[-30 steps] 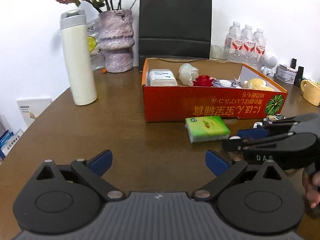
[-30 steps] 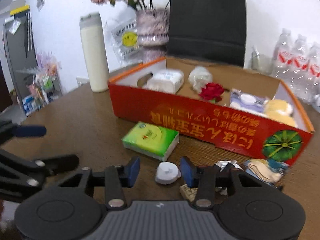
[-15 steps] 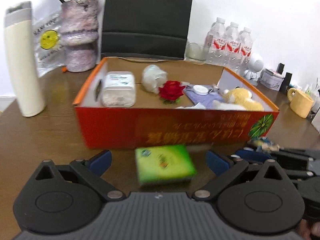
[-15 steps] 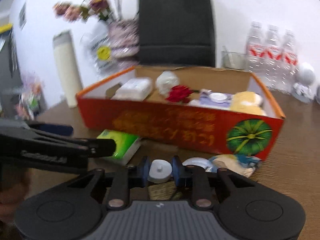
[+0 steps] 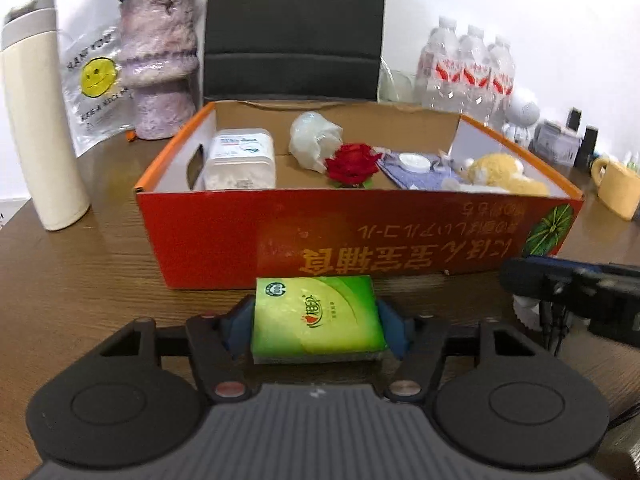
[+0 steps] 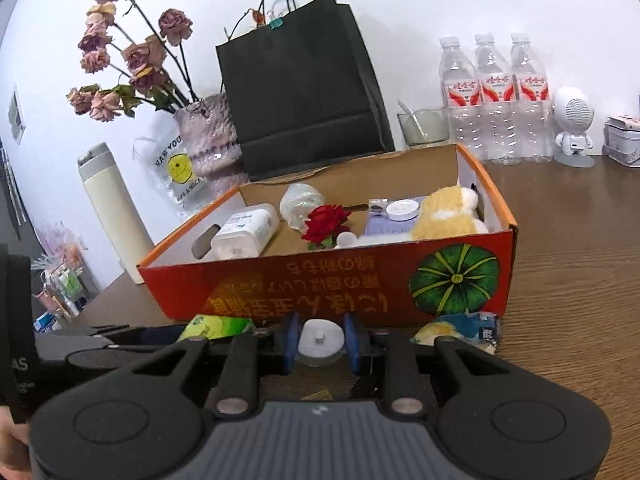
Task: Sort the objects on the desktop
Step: 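Grasp the green tissue pack with left tool while right tool grasps the white cap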
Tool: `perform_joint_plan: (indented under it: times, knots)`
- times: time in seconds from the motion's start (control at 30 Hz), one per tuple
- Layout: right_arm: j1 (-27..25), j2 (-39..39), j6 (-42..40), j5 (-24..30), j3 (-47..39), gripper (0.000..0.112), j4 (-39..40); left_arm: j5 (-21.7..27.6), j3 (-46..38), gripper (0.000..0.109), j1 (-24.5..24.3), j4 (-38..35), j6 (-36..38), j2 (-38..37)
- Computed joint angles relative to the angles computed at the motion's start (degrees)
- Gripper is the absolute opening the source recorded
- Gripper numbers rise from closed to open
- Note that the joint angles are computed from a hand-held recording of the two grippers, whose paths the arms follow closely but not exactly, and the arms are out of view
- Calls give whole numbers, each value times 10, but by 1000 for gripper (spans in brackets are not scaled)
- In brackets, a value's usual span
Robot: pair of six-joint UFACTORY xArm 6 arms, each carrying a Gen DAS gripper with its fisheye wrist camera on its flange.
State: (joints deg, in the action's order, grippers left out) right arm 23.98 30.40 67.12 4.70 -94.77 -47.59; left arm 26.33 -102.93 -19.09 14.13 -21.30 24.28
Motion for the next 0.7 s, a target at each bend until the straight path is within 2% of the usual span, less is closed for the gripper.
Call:
perform_joint_plan:
  times: [0.07, 0.1, 0.27, 0.37, 0.47, 0.57, 0.6, 0.7]
  knots:
    - [9, 2, 25, 34, -16, 23, -63, -28, 41, 66, 6, 23, -33, -28]
    - [12, 0, 36, 40, -16, 23, -84, -39, 65, 65, 9, 56, -66, -46]
    - [21, -3, 60, 41, -19, 23, -137, -77, 182, 65, 21, 203, -215, -148]
    - [35, -25, 96, 68, -7, 23, -184, -65, 229, 65, 21, 312, -309, -204]
    - [45, -73, 214, 60, 44, 23, -265, -65, 284, 66, 15, 382, -376, -260]
    - [59, -110, 236, 36, 108, 23, -235, -64, 324, 66, 7, 497, -462, -305]
    - [68, -126, 263, 45, 126, 23, -259, -61, 335, 66, 4, 512, -477, -319]
    - [94, -171, 301, 86, 172, 23, -320, -72, 366, 66, 1, 486, -476, -350]
